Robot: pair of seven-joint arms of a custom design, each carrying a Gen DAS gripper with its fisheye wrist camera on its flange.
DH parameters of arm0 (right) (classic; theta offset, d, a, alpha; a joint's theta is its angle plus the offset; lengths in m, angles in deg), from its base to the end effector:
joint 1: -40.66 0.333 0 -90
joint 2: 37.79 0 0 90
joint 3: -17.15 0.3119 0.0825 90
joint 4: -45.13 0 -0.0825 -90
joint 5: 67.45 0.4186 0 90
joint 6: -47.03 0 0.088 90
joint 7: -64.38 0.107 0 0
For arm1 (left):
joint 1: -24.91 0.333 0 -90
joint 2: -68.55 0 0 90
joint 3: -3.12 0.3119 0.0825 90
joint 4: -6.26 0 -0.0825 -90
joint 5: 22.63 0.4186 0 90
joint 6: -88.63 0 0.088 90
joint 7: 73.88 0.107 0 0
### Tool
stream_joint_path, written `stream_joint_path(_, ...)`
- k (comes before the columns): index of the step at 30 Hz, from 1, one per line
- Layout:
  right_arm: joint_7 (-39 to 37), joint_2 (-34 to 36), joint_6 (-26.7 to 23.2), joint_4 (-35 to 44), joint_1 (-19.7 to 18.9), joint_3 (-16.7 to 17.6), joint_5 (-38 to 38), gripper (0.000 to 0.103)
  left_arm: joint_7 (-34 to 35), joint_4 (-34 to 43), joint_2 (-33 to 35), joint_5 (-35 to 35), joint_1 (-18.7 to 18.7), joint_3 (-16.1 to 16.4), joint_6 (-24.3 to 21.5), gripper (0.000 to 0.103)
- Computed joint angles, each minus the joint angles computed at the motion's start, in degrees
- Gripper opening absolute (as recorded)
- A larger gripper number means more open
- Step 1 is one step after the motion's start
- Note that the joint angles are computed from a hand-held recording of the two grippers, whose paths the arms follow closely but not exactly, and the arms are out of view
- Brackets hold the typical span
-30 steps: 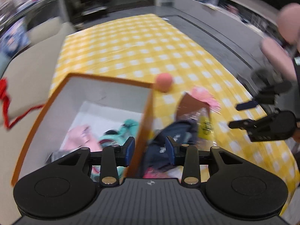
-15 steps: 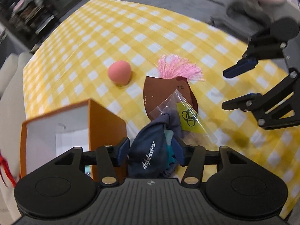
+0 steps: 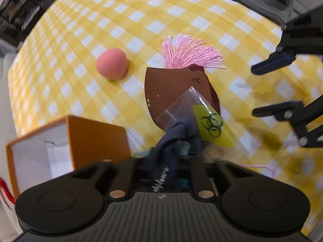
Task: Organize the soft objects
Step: 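Grasp the navy cloth with the left gripper while the right grasps the clear bag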
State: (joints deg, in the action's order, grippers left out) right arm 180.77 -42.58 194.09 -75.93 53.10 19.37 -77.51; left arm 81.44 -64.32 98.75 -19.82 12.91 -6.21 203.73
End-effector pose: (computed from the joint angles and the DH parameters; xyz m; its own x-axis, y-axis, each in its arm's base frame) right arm 0.5780 0.1545 0.4923 -0.0603 -0.9951 -0.0790 -0.8499 0.0927 -0.5187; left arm 0.7245 -0.2484 0.4857 -0.9723 -0.0887 -0.2162 -0.0600 0.9889 -0.1361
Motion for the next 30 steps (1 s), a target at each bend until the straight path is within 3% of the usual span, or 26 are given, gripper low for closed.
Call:
stream_joint_path(1,-0.2,0.2,0.0,0.2,0.0,0.0,0.2,0.045,-0.1,0.6,0.1,-0.9,0.4,-0.2,-1.0,0.006)
stream_joint_path(5,-1.0,1.2,0.6,1.0,0.2,0.0,1.4,0.045,-2.2,1.7,-0.3,-3.3,1.4,-0.3,-2.4,0.005)
stream_joint_path(11,-2.8,2.0,6.9,0.1,0.8,-0.4,12.0,0.046,-7.3,4.8,-0.4,-9.3,3.9,-0.9,-3.3,0.005)
stream_joint_path(19,-5.0,7.1,10.0,2.7,0.9,0.7,23.5,0.046,-9.2,5.4,-1.8,-13.0,6.0,-1.2,-3.2,0.005)
stream_joint_path(21,-7.0,8.3,11.5,3.2,0.7,1.4,27.4,0.037,-9.7,6.1,-1.6,-13.5,6.4,-1.2,-3.8,0.005)
stream_joint_path(23,-9.1,9.5,12.8,4.0,0.5,2.2,30.4,0.017,-10.1,6.1,-1.8,-14.1,6.8,-1.2,-3.7,0.005)
stream_joint_path(26,-8.5,10.6,13.4,5.0,0.7,2.5,28.5,0.002,-10.6,5.4,-2.4,-14.9,7.2,-1.3,-3.4,0.006)
stream_joint_path(30,-8.3,9.0,13.8,4.0,0.5,2.5,26.2,0.0,-10.2,4.6,-3.6,-16.3,7.5,-1.8,-2.9,0.006)
